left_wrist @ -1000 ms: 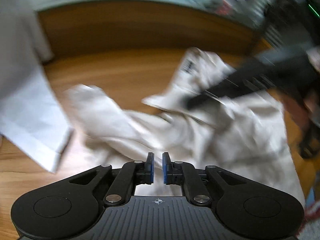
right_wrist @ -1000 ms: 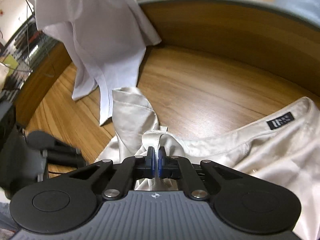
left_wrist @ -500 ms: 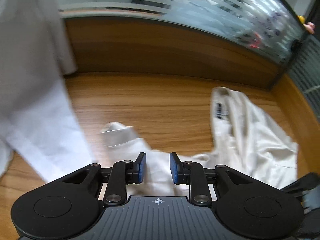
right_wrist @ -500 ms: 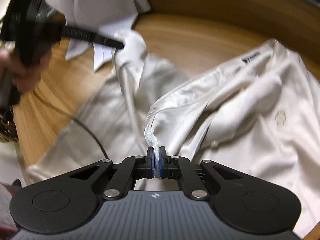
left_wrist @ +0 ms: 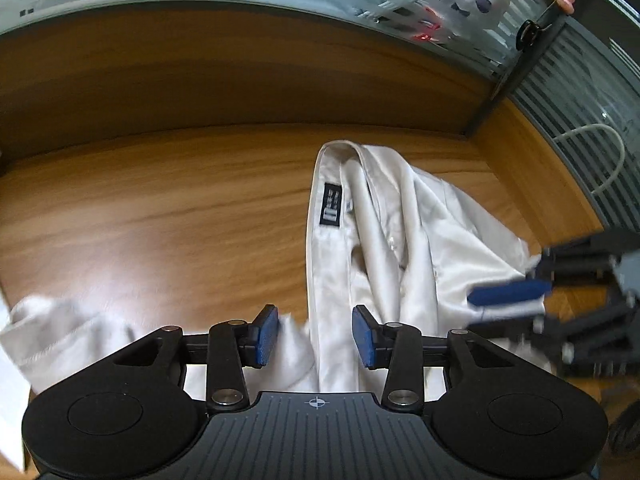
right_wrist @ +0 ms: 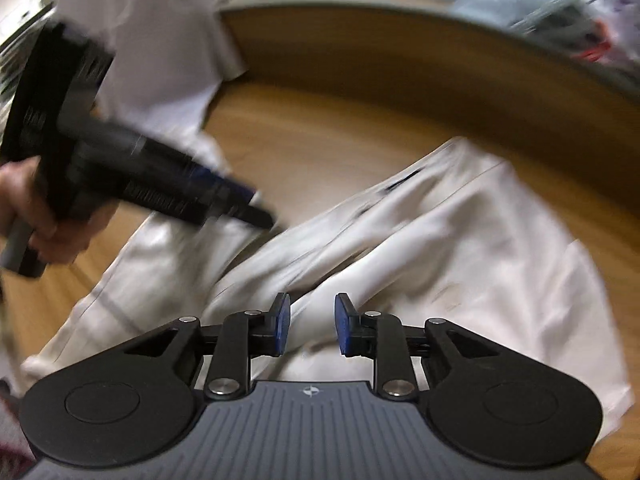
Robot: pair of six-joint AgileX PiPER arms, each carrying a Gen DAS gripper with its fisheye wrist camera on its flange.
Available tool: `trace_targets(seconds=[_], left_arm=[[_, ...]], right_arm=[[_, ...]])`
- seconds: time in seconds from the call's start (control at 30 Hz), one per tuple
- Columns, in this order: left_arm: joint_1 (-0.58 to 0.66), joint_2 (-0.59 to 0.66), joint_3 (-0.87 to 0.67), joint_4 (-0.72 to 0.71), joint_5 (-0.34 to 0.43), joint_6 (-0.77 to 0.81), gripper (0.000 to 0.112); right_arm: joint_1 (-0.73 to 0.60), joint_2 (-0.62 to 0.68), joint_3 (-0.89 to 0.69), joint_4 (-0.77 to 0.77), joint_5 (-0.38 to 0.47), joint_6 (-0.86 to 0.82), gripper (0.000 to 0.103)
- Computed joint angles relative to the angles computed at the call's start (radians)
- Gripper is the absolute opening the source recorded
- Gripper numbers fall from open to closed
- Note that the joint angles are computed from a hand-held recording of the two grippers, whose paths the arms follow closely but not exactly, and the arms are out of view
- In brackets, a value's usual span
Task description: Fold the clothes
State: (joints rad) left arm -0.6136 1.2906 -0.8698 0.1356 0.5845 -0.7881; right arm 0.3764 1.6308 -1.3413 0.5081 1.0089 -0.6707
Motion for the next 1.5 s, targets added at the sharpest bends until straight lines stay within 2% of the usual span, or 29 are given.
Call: trace_targets(seconds=[0.07,0.17,0.37,0.53,0.57,0.63,0.67,0.77,0.9,1.0,1.07,1.13,1.33,1.4,1.47,1.5], left_arm=[[0.018,0.027,-0.024,-0.019,-0.012,0.041,0.043],[0.025,0.051,-0.05,-0.003,-0.019,0.054,0.044],[0.043,0.02,-0.036,0.043,0.037,0.033,0.044],[0.087,-0.024,0.016,-0.114,0.067,0.186,0.045],[0.096,-0.031,0.029,-0.156,0.068,0.226,0.043],[0.079,-0.047,0.051,-0.155,0.068,0.23,0.027],[0.058,-0.055,0.059,-0.124,0.071,0.206,0.008],[-0.036,-0.101,0.083,0.056,0.086,0.02,0.006],[-0.116,-0.171,0.105,0.19,0.124,-0.198,0.006],[-0.173,-0.222,0.116,0.264,0.157,-0.338,0.006],[-0.217,-0.251,0.119,0.313,0.184,-0.423,0.006],[-0.271,-0.278,0.119,0.365,0.219,-0.508,0.006],[-0.356,-0.34,0.132,0.48,0.286,-0.693,0.006],[-0.366,-0.349,0.139,0.522,0.303,-0.745,0.006],[-0.375,-0.358,0.14,0.556,0.335,-0.779,0.005],[-0.375,-0.364,0.139,0.567,0.351,-0.786,0.005]], right_arm=[[-0.003,0.06,-0.082,-0.023,-0.013,0.042,0.028],[-0.014,0.165,-0.226,-0.024,0.017,0.089,0.028],[0.013,0.349,-0.464,0.036,0.139,0.2,0.03],[0.061,0.399,-0.511,0.028,0.157,0.226,0.03],[0.067,0.401,-0.507,0.03,0.158,0.232,0.03],[0.083,0.399,-0.491,0.03,0.156,0.253,0.03],[0.091,0.396,-0.484,0.027,0.158,0.264,0.03],[0.121,0.385,-0.45,0.02,0.154,0.305,0.03],[0.16,0.357,-0.372,0.012,0.144,0.415,0.03],[0.203,0.331,-0.303,-0.024,0.106,0.538,0.035],[0.224,0.309,-0.253,-0.037,0.065,0.633,0.044],[0.22,0.291,-0.206,0.008,0.024,0.7,0.048],[0.236,0.304,-0.217,0.041,0.014,0.815,0.048],[0.243,0.308,-0.224,0.026,0.013,0.831,0.046],[0.246,0.309,-0.23,0.013,0.012,0.841,0.027],[0.245,0.309,-0.233,0.009,0.012,0.841,0.022]])
